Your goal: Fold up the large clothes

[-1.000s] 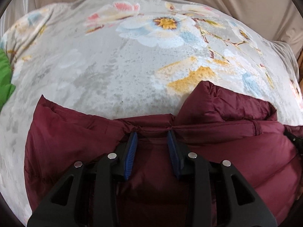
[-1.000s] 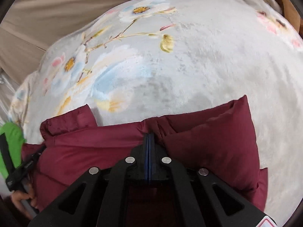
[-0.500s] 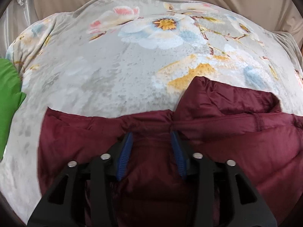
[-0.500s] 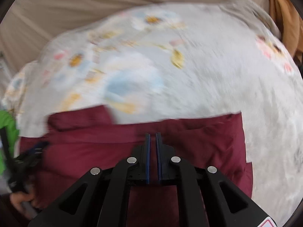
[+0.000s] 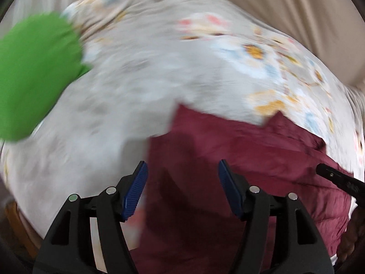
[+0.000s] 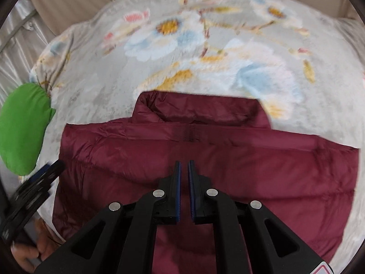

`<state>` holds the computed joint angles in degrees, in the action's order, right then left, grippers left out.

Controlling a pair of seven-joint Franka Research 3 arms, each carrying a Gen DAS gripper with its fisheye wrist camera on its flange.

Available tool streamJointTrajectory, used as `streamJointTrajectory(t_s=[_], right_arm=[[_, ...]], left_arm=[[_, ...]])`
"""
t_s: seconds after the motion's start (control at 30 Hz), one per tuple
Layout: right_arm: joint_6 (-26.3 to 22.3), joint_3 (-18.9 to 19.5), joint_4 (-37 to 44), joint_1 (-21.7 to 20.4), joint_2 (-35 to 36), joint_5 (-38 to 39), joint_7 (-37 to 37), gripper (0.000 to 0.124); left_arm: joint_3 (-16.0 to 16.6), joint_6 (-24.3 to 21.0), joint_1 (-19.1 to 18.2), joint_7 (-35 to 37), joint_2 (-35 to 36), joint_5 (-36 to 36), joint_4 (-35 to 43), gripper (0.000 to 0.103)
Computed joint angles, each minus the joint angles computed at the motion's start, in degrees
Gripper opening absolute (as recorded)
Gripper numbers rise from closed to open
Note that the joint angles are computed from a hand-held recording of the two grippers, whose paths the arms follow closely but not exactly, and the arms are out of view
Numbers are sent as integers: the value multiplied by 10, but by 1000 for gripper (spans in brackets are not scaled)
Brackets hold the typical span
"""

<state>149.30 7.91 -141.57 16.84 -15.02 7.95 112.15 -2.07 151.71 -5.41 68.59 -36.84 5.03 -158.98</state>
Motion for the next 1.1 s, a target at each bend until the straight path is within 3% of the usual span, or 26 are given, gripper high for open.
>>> streamJointTrajectory(t_s=[0.17, 0.33, 0.43, 0.5, 0.53, 0.6, 0.67, 0.87, 1.0, 1.1], right_arm=[[-33, -5, 42, 4, 71, -2, -1, 5], [-32, -11, 53, 11, 95, -4, -4, 2], [-35, -9, 56, 14, 96, -26, 1, 2], [-28, -11, 50, 16, 93, -20, -5, 2], [-25, -13, 49, 17, 93, -14, -8, 2], [-25, -18, 47, 18, 92, 9, -25, 2], [-30, -22, 48, 16, 91, 28, -43, 2], [-66, -31, 64, 11, 95, 80, -101, 2], [-90, -37, 77, 7, 99, 116, -137, 2], [-59, -49, 20, 5, 32, 199, -167, 10]], left_arm=[[43, -36, 19, 11, -42, -29, -37, 62], [111, -28, -19, 64, -48, -126, -68, 71], [143, -24, -50, 99, -24, -199, -72, 71], [172, -20, -84, 137, -22, -261, -75, 53], [179, -23, -95, 154, -23, -282, -72, 36], [154, -35, -86, 158, -36, -288, -67, 20], [147, -47, -90, 177, -68, -310, -62, 12], [146, -75, -136, 229, -170, -370, -36, 7], [134, -71, -185, 245, -169, -404, -12, 7], [119, -65, -225, 265, -156, -421, 10, 7]])
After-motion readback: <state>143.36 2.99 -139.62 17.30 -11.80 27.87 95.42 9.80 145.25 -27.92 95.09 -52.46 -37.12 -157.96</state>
